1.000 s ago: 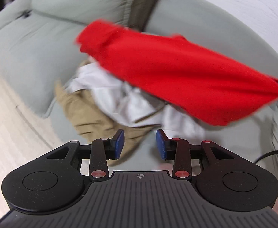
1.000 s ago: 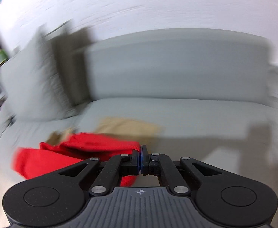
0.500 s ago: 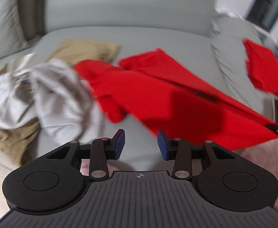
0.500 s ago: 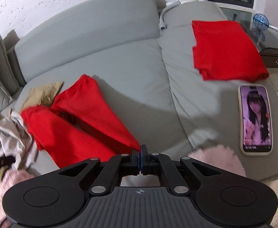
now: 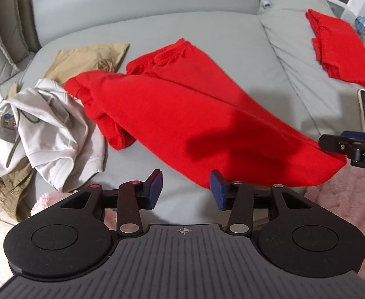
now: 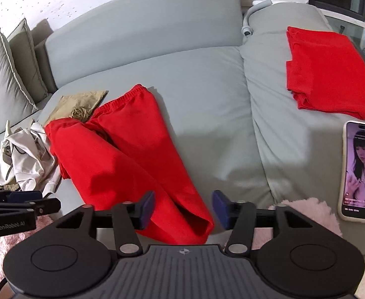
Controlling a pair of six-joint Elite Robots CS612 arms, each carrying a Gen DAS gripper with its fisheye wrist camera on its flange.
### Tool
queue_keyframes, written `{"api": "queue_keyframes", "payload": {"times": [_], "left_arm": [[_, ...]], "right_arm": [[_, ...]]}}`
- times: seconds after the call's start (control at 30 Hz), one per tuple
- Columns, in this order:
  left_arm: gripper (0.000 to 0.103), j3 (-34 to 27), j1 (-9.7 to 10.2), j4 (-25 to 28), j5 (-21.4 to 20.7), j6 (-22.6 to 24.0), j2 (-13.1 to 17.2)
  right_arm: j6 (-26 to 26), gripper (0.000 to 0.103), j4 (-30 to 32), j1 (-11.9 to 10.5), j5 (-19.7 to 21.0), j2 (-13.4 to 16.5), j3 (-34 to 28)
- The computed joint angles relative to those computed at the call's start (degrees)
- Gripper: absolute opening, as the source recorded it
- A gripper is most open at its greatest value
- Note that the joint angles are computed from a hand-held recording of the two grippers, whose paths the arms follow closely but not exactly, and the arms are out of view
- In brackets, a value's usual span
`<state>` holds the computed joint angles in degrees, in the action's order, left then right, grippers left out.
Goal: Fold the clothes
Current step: 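Lay the red garment flat on the sofa seat with both grippers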
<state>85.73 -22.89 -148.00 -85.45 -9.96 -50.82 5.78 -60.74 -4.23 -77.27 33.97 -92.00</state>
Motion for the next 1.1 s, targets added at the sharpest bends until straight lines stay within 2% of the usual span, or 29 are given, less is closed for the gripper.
{"api": "queue_keyframes", "payload": {"times": [0.2,0.3,0.5,0.57,0.6,0.63,0.73,0.8,0.87,0.9,0.93,0.97,1.0,1.07,1.1], "left_arm": [[0.052,-2.8,1.02,0.7,0.1,-0.7,2.4],[0.052,-3.9,1.48,1.4,-0.3,-1.6,3.1],[0.052,-3.9,2.37,2.6,-1.2,-3.3,3.1],[0.052,-3.5,2.63,2.8,-1.2,-4.0,2.9],[0.052,-3.4,2.69,2.8,-1.2,-4.1,2.8],[0.052,-3.0,2.78,2.5,-1.3,-4.1,2.6],[0.052,-2.6,2.82,2.0,-1.3,-4.2,2.3],[0.052,-2.2,2.80,1.2,-1.3,-4.3,2.0],[0.052,-1.8,2.74,0.1,-1.2,-4.5,1.7],[0.052,-1.7,2.70,-0.3,-0.8,-4.7,1.6],[0.052,-1.6,2.68,-0.6,-0.4,-4.9,1.5],[0.052,-1.6,2.68,-0.8,-0.2,-5.0,1.5],[0.052,-1.6,2.67,-0.8,0.0,-5.0,1.4],[0.052,-1.3,2.58,-1.1,0.6,-4.8,1.2],[0.053,-0.9,2.52,-1.7,0.9,-4.5,0.9]], "right_arm": [[-3.7,0.068,-3.1,0.7,0.7,-1.0,5.1],[-6.8,0.071,-4.7,1.6,0.2,-2.3,10.3],[-6.6,0.072,-6.5,3.5,-2.1,-4.3,19.4],[-7.0,0.058,-4.9,3.9,-1.9,-4.8,21.2],[-7.7,0.032,-4.9,4.2,-1.9,-4.5,21.0],[-8.5,0.016,-4.8,4.2,-1.1,-4.5,20.6],[-8.5,0.015,-1.6,3.6,4.1,-4.6,18.4],[-8.4,0.015,3.3,2.5,10.6,-4.6,15.8],[-11.4,0.015,10.1,1.9,14.9,-4.7,13.3],[-15.0,0.015,15.5,1.7,18.1,-4.8,12.0],[-18.7,0.016,19.9,1.7,20.6,-4.9,11.2],[-20.4,0.018,21.9,1.7,21.9,-4.9,10.9],[-22.9,0.025,25.0,1.7,24.3,-4.7,9.9],[-22.5,0.037,25.2,1.6,25.2,-4.0,8.4],[-21.7,0.046,24.6,1.5,25.4,-3.6,7.6]]}}
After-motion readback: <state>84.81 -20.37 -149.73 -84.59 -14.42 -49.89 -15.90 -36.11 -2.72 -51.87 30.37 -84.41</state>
